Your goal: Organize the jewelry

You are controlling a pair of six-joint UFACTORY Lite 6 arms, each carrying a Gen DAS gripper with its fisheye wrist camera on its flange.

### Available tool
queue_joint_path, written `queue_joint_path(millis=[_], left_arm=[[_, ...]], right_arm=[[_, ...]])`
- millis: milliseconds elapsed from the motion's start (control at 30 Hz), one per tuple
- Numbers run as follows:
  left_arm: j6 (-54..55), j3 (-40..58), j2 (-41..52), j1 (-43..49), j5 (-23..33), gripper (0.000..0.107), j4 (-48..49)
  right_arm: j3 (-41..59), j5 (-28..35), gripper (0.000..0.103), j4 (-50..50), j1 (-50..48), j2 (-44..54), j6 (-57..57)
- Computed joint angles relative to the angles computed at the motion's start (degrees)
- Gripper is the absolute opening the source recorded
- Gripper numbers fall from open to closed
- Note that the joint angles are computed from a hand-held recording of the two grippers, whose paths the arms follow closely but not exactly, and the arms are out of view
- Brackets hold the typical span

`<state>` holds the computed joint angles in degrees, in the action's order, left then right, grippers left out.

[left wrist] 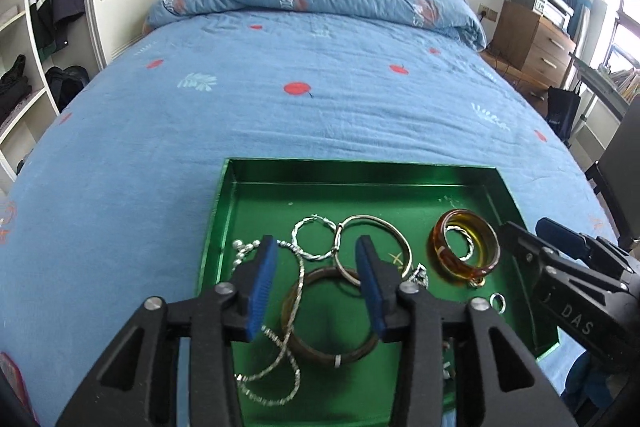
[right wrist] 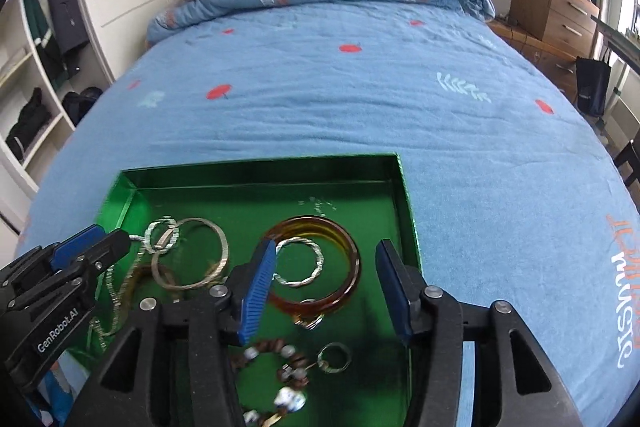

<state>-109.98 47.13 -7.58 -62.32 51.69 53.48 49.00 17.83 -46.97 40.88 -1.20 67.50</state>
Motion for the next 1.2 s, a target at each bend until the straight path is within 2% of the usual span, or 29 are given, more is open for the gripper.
queue_joint_path(millis=[67, 167, 267, 333, 567, 700, 867, 1000, 1200], left_arm=[[-2.0, -1.3, -2.7, -4.1, 4.1, 0.042, -0.2], [-4.6, -2.8, -5.7, -11.4, 11.0, 0.044, -1.1], [-9.6, -4.2, -8.1, -19.8, 17.7, 0.046, -2.6], [-12.9, -3.7, -7.5, -26.9, 23.9, 0.046, -4.0], [-25.0, -0.7, -2.3, -45.0, 33.9, 0.046, -11.8], [-30.6, 3.2, 4.1, -53.3, 36.9, 0.046, -16.9], [-34.5, 11.2, 12.9, -61.2, 41.8, 0.046, -22.9], [-37.9, 18.9, 18.6, -67.1, 46.8, 0.046, -27.0], [-39.9, 30.9, 26.4, -72.0, 55.1, 0.046, -30.6]], right_arm=[[-3.1, 1.8, 0.056, -2.6, 3.0, -4.9, 3.8], [-8.3, 4.6, 0.067, -5.6, 7.7, -12.2, 9.4], [-13.2, 9.3, 0.071, -8.6, 13.4, -18.9, 15.1], [-16.2, 14.1, 0.075, -9.8, 18.6, -23.0, 18.6], [-24.1, 34.0, 0.079, -9.2, 41.9, -34.6, 30.8], [-24.5, 46.0, 0.086, -7.0, 58.8, -34.2, 39.1], [-21.6, 56.6, 0.094, -3.0, 77.4, -29.2, 49.9], [-18.2, 61.3, 0.1, -0.4, 87.2, -24.5, 56.9], [-12.0, 66.6, 0.101, 3.9, 97.7, -16.9, 63.5]])
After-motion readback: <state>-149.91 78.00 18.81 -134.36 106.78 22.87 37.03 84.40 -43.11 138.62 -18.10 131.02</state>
